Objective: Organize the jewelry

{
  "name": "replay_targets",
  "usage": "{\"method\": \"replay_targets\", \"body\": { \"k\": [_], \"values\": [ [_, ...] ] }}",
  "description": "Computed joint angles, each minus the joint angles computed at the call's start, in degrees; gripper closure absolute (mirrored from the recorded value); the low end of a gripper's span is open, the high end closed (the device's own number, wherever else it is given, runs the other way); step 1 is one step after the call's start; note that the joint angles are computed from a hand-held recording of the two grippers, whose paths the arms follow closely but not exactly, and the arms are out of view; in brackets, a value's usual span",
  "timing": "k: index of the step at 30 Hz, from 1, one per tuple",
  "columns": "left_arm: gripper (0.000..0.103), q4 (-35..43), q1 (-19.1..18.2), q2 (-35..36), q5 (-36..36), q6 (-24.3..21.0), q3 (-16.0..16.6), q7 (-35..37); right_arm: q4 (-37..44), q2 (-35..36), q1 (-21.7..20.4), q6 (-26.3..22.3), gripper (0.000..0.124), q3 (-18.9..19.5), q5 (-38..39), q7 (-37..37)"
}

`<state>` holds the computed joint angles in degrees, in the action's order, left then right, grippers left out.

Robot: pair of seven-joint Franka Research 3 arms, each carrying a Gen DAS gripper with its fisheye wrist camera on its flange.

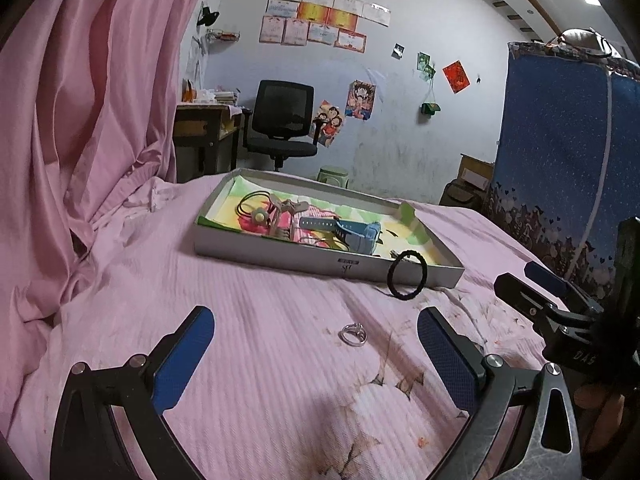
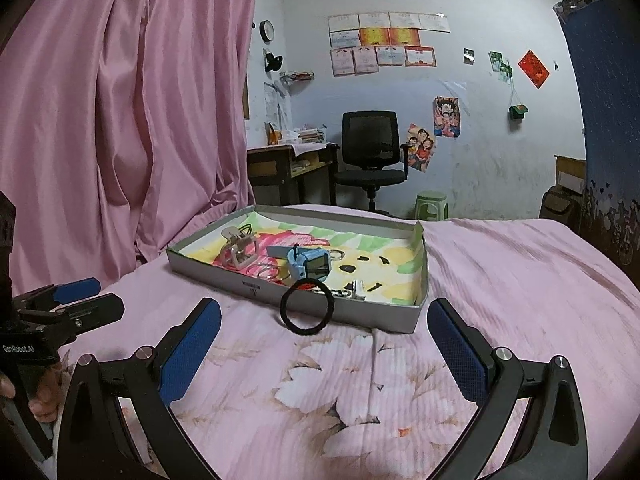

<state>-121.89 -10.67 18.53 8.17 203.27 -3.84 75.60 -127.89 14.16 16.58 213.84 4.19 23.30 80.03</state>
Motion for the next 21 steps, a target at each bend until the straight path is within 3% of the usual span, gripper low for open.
{"method": "replay_targets", "body": {
  "k": [5, 9, 12, 17, 18, 21],
  "values": [
    [0.001, 1.3, 4.1, 0.9, 5.4, -2.6, -3.4, -3.7, 0.0, 0.1, -1.6, -1.6, 0.022, 0.5, -2.6, 3.0],
    [0.013, 3.2, 9.1, 2.1, 12.6, -5.1, -7.9, -7.6, 0.7, 0.6, -3.6, -4.6, 0.022, 1.2, -6.6, 6.6],
    [0.023, 5.8, 16.2, 3.9, 19.4, -9.0, -15.0, -11.1, 1.4, 1.2, -6.2, -7.1, 0.022, 2.6, -11.7, 10.4],
    [0.043, 9.8, 31.2, 9.6, 23.2, -18.1, -32.8, -7.9, 3.4, 2.4, -9.0, -11.1, 0.023, 4.3, -16.6, 14.2],
    [0.048, 10.6, 32.9, 10.8, 22.5, -19.8, -35.1, -6.3, 3.8, 2.7, -9.6, -11.9, 0.023, 4.7, -17.4, 14.8],
    [0.053, 12.1, 33.8, 12.4, 20.3, -22.9, -37.2, -3.2, 5.8, 3.9, -12.9, -15.4, 0.033, 7.4, -20.5, 17.4]
  ]
}}
